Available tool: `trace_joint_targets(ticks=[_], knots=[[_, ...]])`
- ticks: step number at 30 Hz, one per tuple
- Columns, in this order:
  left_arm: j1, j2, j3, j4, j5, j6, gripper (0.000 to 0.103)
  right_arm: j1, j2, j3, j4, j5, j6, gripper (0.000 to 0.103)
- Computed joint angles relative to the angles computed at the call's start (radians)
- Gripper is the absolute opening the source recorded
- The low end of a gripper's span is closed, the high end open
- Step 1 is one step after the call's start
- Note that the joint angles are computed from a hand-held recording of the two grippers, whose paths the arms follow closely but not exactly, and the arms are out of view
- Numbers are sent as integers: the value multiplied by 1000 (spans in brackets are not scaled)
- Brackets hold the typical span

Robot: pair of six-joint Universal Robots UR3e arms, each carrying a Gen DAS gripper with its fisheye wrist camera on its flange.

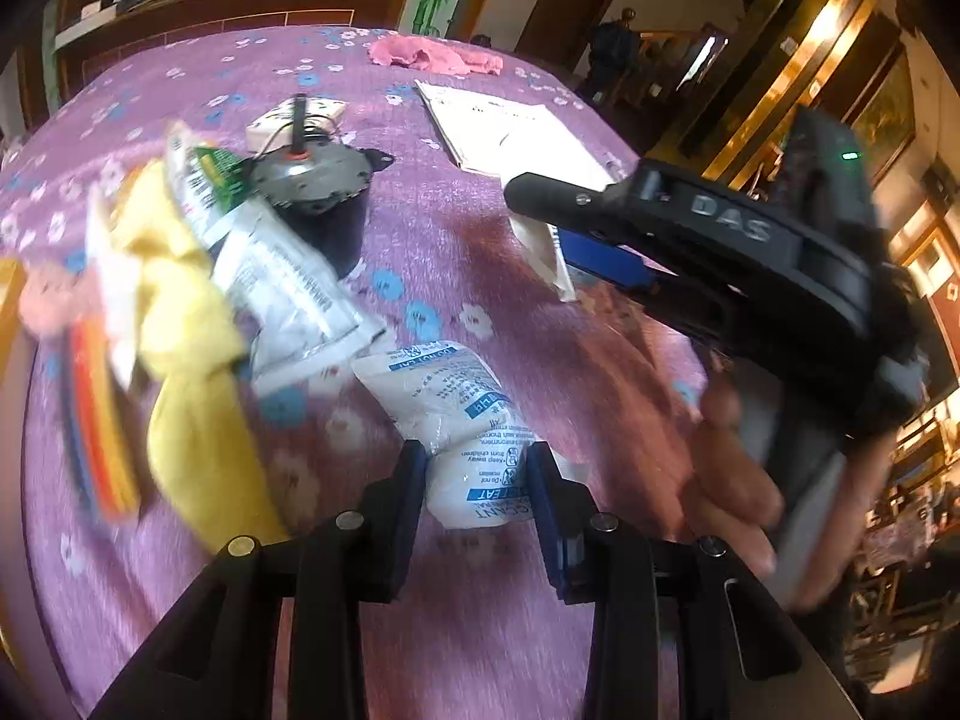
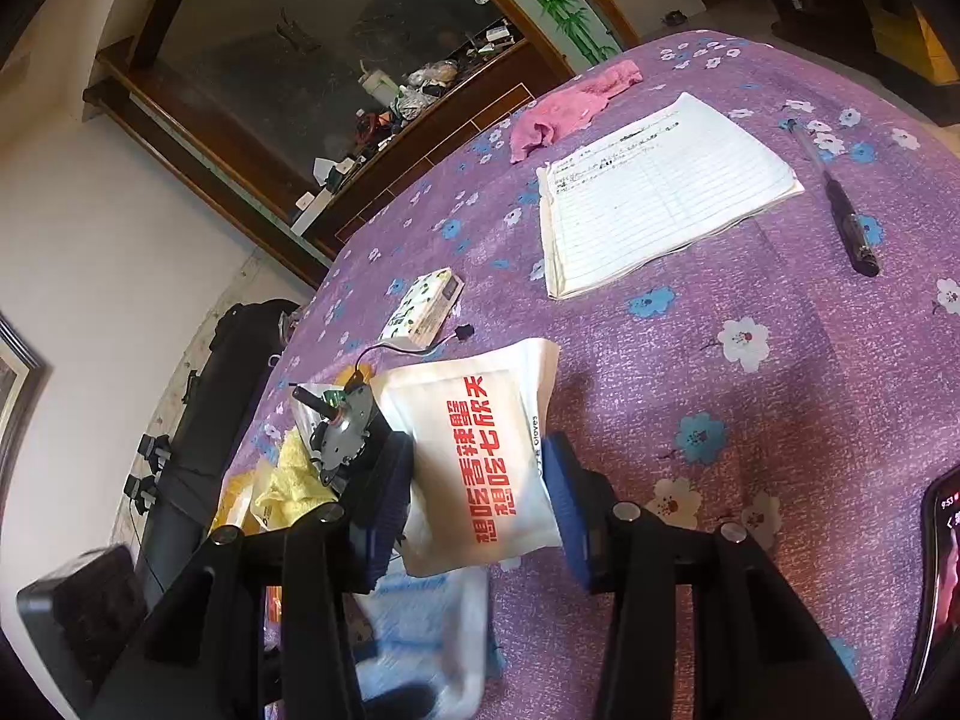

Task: Organize soft objects
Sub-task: 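Carry both held packets over the yellow-rimmed tray with both tools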

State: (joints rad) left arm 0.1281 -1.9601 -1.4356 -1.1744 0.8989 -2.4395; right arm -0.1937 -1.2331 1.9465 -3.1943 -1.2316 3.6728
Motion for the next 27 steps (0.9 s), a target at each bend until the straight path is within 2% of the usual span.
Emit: trace_joint_targets(ticks=[6, 10, 17, 27], knots=[[98, 100, -90, -79, -69, 48, 35, 13, 5, -11, 7, -12, -9, 44], [163, 150, -98, -175, -109, 98, 34, 26, -2, -2, -5, -8, -14, 44], [318, 194, -40, -347, -177, 163, 34, 111, -39, 89, -122, 62, 47, 44], [481, 168, 44, -336, -211, 121, 34, 317, 71, -137, -19, 38, 36, 44]])
